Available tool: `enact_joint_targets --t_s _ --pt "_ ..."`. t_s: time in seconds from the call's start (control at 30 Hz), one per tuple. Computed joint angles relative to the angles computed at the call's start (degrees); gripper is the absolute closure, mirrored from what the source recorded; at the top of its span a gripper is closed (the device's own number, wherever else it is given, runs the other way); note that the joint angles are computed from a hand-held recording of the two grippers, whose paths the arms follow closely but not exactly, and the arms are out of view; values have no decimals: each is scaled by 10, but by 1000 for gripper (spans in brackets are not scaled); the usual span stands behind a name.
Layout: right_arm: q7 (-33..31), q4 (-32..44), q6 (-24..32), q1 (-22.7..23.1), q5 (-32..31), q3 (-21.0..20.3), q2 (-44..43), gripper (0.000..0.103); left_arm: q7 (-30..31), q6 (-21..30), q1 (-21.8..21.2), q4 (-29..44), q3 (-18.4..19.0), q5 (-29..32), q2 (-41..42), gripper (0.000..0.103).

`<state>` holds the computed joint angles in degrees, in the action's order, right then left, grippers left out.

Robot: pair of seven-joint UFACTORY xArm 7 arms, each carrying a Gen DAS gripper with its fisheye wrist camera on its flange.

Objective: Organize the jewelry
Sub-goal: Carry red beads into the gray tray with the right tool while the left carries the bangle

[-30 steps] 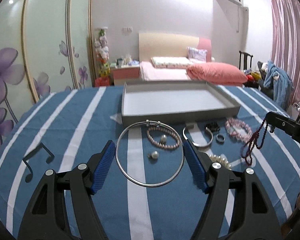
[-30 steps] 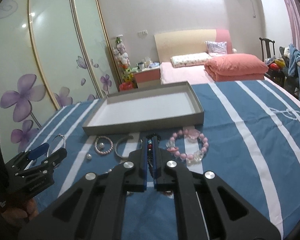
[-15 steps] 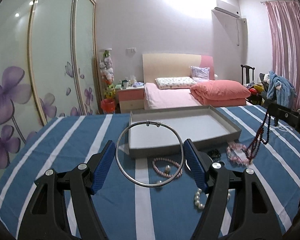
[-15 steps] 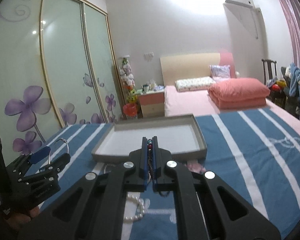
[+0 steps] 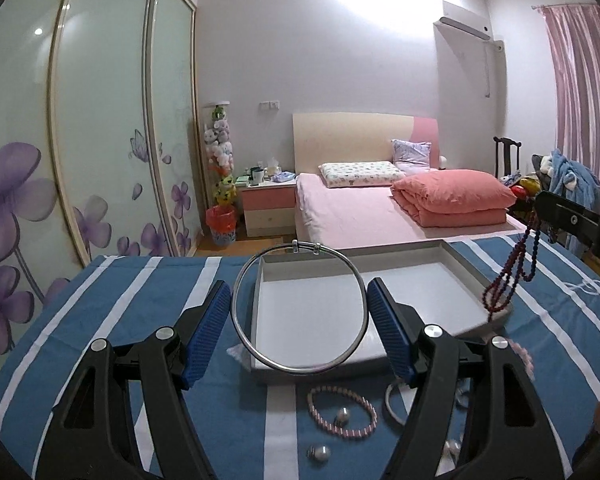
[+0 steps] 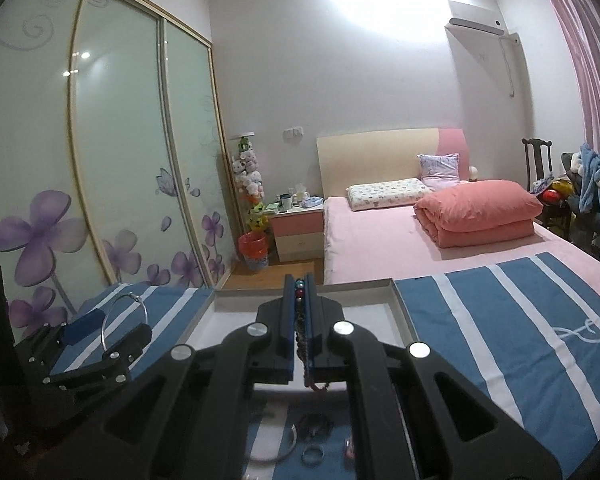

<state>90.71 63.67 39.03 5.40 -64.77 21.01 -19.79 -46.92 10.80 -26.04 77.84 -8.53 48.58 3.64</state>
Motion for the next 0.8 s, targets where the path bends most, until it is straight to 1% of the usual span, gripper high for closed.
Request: enact_joint_targets --t_s 0.07,0.2,0.3,0.37,0.47,0.57,0.7,0.73,0.8 --pt "-3 11 -13 -6 0 -12 20 98 14 5 -3 21 -1 -13 21 33" --pt "-11 32 -43 -6 15 -43 65 98 40 21 -26 69 14 -35 69 33" --pt "-25 46 -62 0 36 -69 98 98 101 39 -29 103 8 -106 105 33" --pt "-35 54 -71 6 47 -82 118 98 125 50 -37 119 12 -132 123 33" --pt "-68 65 -84 17 84 -105 146 98 165 77 -48 148 16 -171 149 33" --pt "-108 71 -94 26 140 -125 169 98 209 106 -56 177 15 -217 172 32" --pt "-134 75 -88 38 182 -139 184 97 236 121 -72 195 30 -240 187 32" --pt "-137 75 -86 40 188 -141 185 95 244 125 -72 199 30 -247 191 32" --pt "-133 70 -81 43 186 -143 180 86 254 134 -74 207 32 -259 196 32"
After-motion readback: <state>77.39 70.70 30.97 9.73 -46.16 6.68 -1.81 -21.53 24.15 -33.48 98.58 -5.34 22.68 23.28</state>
